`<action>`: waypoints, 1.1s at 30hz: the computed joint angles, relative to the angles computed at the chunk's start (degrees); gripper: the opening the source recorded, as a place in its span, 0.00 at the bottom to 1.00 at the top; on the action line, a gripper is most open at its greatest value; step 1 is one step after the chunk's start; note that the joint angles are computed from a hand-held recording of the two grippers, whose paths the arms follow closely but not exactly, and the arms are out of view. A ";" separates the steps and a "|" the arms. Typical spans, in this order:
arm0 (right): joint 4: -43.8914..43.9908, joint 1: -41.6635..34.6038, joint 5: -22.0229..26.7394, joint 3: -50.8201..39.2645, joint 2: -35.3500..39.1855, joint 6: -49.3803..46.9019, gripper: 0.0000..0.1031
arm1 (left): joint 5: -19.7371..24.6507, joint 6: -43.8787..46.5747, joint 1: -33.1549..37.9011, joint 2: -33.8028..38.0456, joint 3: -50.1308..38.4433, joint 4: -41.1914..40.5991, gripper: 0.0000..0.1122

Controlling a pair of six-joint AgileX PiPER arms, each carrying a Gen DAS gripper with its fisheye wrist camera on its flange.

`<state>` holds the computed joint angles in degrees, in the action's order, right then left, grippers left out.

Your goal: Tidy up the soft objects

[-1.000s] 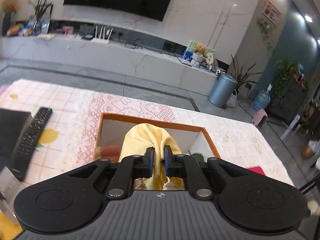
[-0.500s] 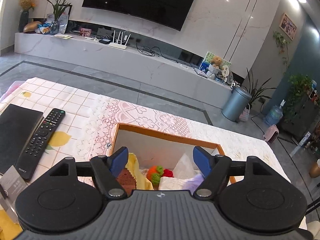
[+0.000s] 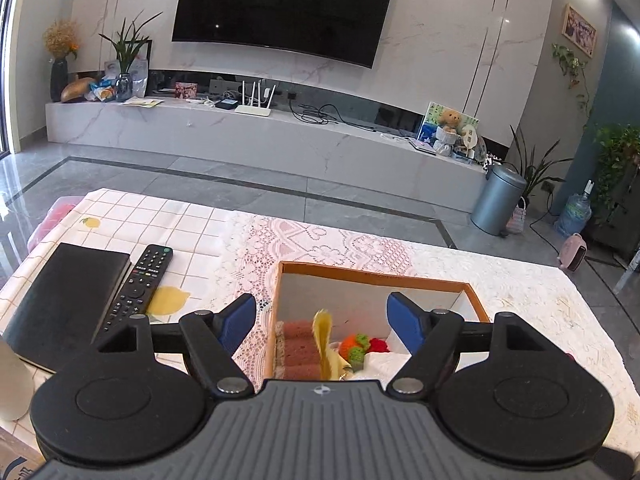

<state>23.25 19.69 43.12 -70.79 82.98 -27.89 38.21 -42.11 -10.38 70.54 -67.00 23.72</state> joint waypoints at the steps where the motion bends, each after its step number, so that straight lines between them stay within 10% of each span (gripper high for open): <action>1: 0.42 -0.74 -0.07 0.23 -0.86 -0.47 0.77 | 0.09 -0.14 0.07 -0.27 0.05 0.14 0.78; 5: 8.20 -4.66 -0.44 1.55 -4.55 -7.26 0.76 | 0.47 -2.30 -0.10 -1.57 0.58 2.85 0.78; 9: 19.01 -6.50 -1.06 1.15 -3.61 -20.45 0.44 | 0.97 -6.93 -0.44 -1.74 0.89 7.01 0.78; 13: 1.66 0.92 -1.66 -6.57 4.87 -6.91 0.12 | 1.67 -3.05 0.82 -0.73 -0.12 3.70 0.78; 27: -8.17 6.52 2.23 -11.72 14.19 2.95 0.07 | 5.47 -4.01 -3.45 1.30 -0.55 9.33 0.78; 33: 4.45 2.33 1.17 -7.03 9.19 -4.09 0.12 | 11.48 -11.96 -8.03 1.67 -1.18 18.77 0.78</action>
